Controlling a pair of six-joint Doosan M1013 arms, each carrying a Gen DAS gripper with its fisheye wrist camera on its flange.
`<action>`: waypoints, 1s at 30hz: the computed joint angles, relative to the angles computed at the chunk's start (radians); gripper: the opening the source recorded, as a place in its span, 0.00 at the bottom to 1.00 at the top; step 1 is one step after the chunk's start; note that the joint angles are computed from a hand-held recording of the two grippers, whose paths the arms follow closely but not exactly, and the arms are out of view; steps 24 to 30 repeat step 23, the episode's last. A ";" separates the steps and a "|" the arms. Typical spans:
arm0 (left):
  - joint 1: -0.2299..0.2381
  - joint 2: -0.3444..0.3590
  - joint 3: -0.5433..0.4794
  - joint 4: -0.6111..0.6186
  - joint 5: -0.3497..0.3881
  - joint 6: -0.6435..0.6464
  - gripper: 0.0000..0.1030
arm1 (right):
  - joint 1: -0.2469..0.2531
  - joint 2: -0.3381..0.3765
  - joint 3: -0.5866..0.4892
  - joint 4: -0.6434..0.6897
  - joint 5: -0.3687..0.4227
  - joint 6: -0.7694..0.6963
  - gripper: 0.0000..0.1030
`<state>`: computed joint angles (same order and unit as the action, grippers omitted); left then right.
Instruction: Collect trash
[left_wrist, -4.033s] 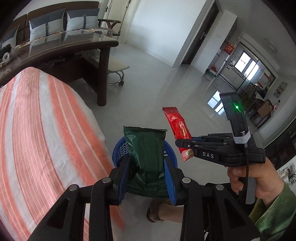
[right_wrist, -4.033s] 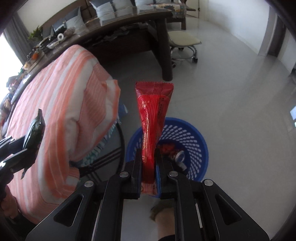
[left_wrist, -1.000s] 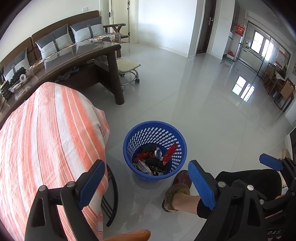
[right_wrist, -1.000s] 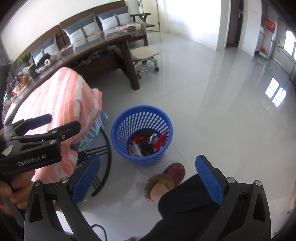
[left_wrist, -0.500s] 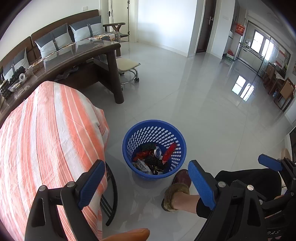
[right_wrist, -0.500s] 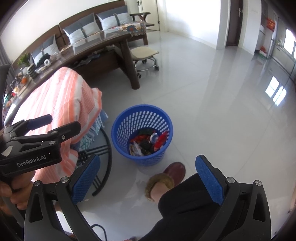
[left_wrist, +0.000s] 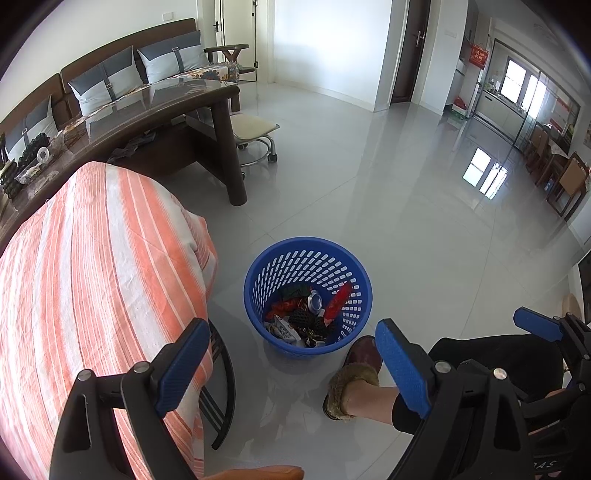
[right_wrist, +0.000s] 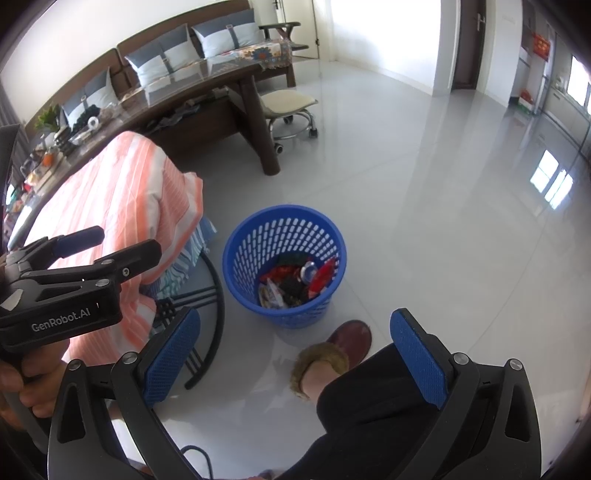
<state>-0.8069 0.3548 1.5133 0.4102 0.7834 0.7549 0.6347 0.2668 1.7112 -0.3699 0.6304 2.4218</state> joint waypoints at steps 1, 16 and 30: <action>0.000 0.000 0.000 0.000 -0.001 0.000 0.90 | 0.000 0.000 0.001 0.001 -0.001 0.000 1.00; -0.004 0.005 0.001 0.011 0.000 0.006 0.90 | -0.001 0.002 0.010 -0.001 -0.003 0.009 1.00; -0.005 -0.010 0.015 0.036 -0.004 -0.016 0.90 | -0.004 0.001 0.010 0.005 0.000 0.002 1.00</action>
